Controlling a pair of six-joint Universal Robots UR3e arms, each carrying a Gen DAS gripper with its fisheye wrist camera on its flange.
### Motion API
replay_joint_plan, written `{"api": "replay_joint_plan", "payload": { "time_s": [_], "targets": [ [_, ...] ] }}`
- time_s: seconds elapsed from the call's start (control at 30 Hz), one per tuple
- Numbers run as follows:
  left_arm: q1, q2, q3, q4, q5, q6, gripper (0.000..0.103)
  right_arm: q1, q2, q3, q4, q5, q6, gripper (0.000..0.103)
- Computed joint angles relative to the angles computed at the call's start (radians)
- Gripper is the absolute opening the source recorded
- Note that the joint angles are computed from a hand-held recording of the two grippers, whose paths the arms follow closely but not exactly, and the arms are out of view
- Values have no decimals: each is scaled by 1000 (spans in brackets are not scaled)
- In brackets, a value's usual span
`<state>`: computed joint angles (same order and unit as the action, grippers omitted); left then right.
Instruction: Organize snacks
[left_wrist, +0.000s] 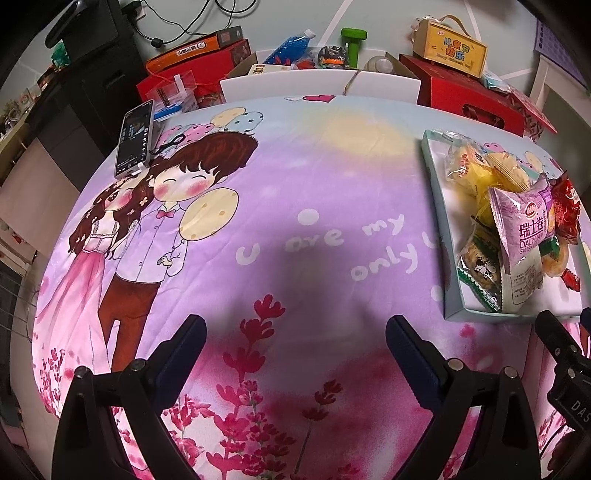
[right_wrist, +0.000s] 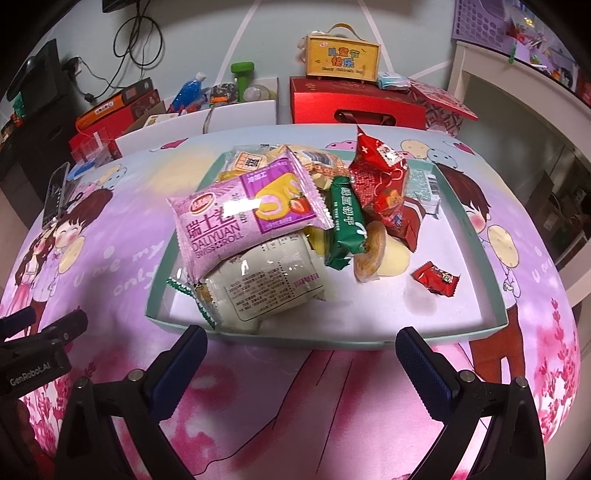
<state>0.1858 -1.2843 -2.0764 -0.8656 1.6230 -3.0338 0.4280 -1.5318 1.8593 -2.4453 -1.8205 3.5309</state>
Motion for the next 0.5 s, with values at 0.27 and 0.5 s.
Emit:
{"api": "replay_joint_plan", "payload": {
  "time_s": [0.27,0.5],
  "targets": [
    [-20,-3,2,6,17,1,98,-11,-4,3,1,5,2,103],
    [-20,5,-3,14,7,8,98,-16,-6,5,1,10,7,103]
  ]
}}
